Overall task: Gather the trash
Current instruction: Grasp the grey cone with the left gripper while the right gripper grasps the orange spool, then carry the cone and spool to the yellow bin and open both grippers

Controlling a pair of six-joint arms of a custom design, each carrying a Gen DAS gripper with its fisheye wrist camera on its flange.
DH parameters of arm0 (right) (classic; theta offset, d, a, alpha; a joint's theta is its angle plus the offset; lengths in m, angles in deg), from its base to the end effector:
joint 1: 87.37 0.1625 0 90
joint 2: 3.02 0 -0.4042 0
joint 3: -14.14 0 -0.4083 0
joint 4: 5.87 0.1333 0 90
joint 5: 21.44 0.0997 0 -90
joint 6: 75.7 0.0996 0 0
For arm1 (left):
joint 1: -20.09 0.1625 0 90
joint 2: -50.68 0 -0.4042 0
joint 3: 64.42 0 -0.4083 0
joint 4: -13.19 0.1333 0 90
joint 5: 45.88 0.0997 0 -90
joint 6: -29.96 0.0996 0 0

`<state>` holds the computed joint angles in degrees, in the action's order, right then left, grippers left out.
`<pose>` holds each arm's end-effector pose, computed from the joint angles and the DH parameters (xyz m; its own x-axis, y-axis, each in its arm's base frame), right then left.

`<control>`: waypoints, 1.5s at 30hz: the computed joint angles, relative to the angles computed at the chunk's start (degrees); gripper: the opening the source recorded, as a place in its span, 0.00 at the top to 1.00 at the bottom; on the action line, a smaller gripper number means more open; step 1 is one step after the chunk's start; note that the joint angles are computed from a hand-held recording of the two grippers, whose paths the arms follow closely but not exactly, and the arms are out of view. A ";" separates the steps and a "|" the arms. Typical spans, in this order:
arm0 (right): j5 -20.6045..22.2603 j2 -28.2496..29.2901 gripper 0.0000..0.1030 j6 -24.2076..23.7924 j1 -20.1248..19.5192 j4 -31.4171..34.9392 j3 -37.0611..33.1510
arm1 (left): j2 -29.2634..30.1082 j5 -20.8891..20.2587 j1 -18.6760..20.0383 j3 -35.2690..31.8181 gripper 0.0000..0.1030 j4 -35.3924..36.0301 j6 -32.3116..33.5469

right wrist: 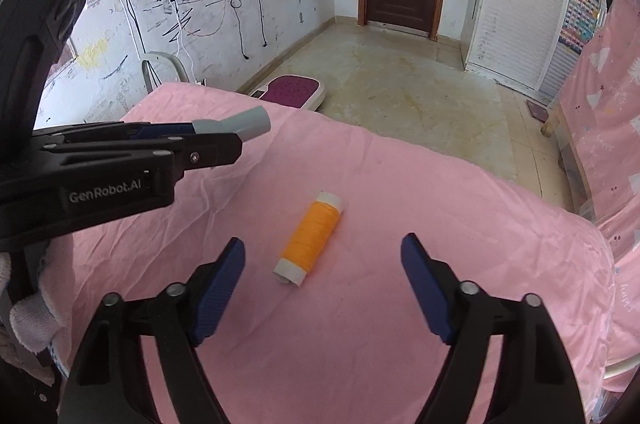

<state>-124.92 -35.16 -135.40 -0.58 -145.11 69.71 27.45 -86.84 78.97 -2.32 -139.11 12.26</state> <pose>0.0624 -0.8536 0.1714 -0.5305 -0.6974 0.4818 -0.8080 0.5880 -0.0385 -0.2385 -0.7984 0.0454 -0.8266 -0.1609 -0.5392 0.2340 0.7732 -0.5895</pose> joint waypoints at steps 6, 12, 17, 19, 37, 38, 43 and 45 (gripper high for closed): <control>-1.50 1.35 0.79 0.81 0.15 0.76 -1.35 | -0.70 -0.46 0.15 1.13 0.70 -0.98 0.42; -0.93 1.22 0.95 0.98 -0.09 1.33 -1.31 | -1.10 -0.24 -0.07 1.82 0.70 -1.77 0.87; 0.21 0.44 0.95 1.88 -0.40 1.47 -0.88 | -0.88 0.73 -0.63 1.90 0.70 -2.90 2.51; 1.02 -0.22 0.95 2.23 -0.57 1.14 -0.36 | -0.66 1.40 -0.99 2.03 0.70 -3.80 3.17; 8.58 -9.59 0.94 4.68 -4.65 -1.68 5.09 | 2.18 4.72 -4.79 0.20 0.70 -4.47 5.94; 8.98 -10.00 0.94 4.61 -4.98 -1.62 5.12 | 2.57 4.77 -5.10 -0.30 0.70 -4.24 6.11; 11.73 -12.84 0.94 5.17 -7.00 -2.40 6.31 | 4.85 5.15 -6.58 -3.12 0.70 -2.70 7.27; 12.74 -13.41 0.94 5.44 -7.75 -1.92 5.92 | 6.41 5.40 -7.30 -5.25 0.70 -1.46 7.60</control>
<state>-112.17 -48.57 -129.96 -8.33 -147.03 75.64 33.86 -81.44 71.67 -7.57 -140.57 19.86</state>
